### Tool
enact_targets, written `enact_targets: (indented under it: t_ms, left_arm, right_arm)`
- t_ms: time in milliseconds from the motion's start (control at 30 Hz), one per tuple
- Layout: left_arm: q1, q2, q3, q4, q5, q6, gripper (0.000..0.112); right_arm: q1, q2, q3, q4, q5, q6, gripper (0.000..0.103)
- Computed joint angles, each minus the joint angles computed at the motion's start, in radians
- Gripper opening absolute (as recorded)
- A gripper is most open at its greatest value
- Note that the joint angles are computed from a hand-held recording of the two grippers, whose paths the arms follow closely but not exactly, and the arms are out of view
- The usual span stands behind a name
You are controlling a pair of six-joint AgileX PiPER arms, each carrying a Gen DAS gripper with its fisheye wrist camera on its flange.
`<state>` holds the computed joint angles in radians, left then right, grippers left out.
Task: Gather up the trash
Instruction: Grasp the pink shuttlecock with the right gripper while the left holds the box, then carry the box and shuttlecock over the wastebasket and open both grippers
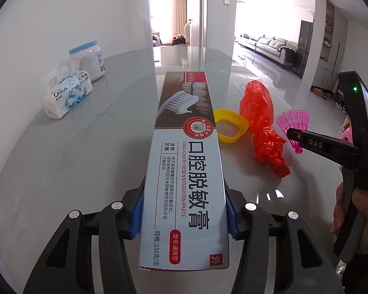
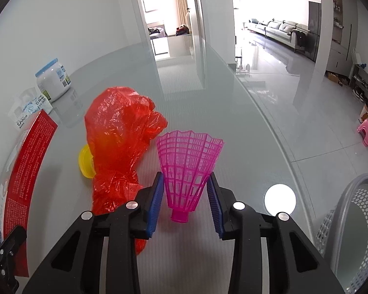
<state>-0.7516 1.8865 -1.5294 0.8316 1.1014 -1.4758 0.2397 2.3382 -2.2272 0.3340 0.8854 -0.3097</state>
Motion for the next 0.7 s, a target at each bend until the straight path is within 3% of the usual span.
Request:
enact_targets:
  t_ms: [200,400,700]
  left_arm:
    - [-0.045,0.015,-0.048,0.005,0.020,0.011,0.051]
    - [-0.101,0.068,-0.145,0.000,0.048,0.034,0.051]
    - [-0.186,0.225,-0.417,-0.056,0.072,0.157,0.051]
  right_arm:
    - [-0.047,-0.201,0.329,0.105,-0.139,-0.123,0.035]
    - [-0.122,-0.383,0.606,0.245,-0.223,-0.288,0.035]
    - [-0.305,-0.554,0.821,0.406,-0.208,-0.490,0.035]
